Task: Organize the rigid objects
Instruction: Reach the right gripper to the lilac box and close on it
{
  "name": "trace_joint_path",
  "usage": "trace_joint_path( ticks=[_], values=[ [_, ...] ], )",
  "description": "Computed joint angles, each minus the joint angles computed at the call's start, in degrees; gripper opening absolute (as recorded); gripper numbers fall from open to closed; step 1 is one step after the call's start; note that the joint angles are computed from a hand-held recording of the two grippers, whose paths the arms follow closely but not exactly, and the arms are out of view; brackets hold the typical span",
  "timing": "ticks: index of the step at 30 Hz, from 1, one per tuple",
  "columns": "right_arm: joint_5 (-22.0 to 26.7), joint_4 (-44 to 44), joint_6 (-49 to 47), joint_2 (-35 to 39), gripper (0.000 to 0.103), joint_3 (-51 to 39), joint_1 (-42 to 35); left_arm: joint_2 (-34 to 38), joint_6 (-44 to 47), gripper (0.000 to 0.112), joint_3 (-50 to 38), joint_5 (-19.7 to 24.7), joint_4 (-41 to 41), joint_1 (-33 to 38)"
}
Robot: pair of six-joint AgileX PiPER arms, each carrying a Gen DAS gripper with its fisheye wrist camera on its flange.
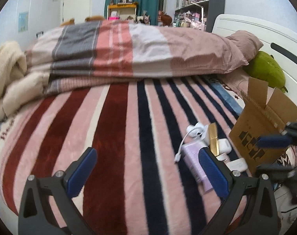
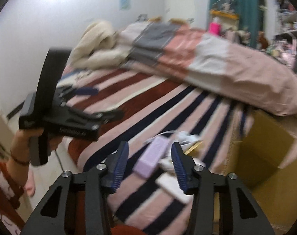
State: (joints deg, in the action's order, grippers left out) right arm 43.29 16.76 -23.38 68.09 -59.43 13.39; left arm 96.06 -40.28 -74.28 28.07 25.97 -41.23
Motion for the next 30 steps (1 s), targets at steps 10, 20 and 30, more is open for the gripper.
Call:
trace_joint_path(
  ticks=[10, 20, 30],
  values=[
    [-6.8, -23.13, 20.69, 10.67, 0.037, -0.87, 14.2, 1.47, 10.42, 0.102, 6.29, -8.68, -10.91, 6.11],
    [0.54, -20.81, 20.02, 16.63, 0.039, -7.54, 15.08, 0.5, 5.04, 0.103, 8.03, -9.77, -3.06, 6.46],
    [1.04, -22.68, 25.06, 26.21, 0.039, -9.88, 10.89, -0.74, 22.87, 0.103, 9.16, -11.73, -19.47, 7.79]
  ],
)
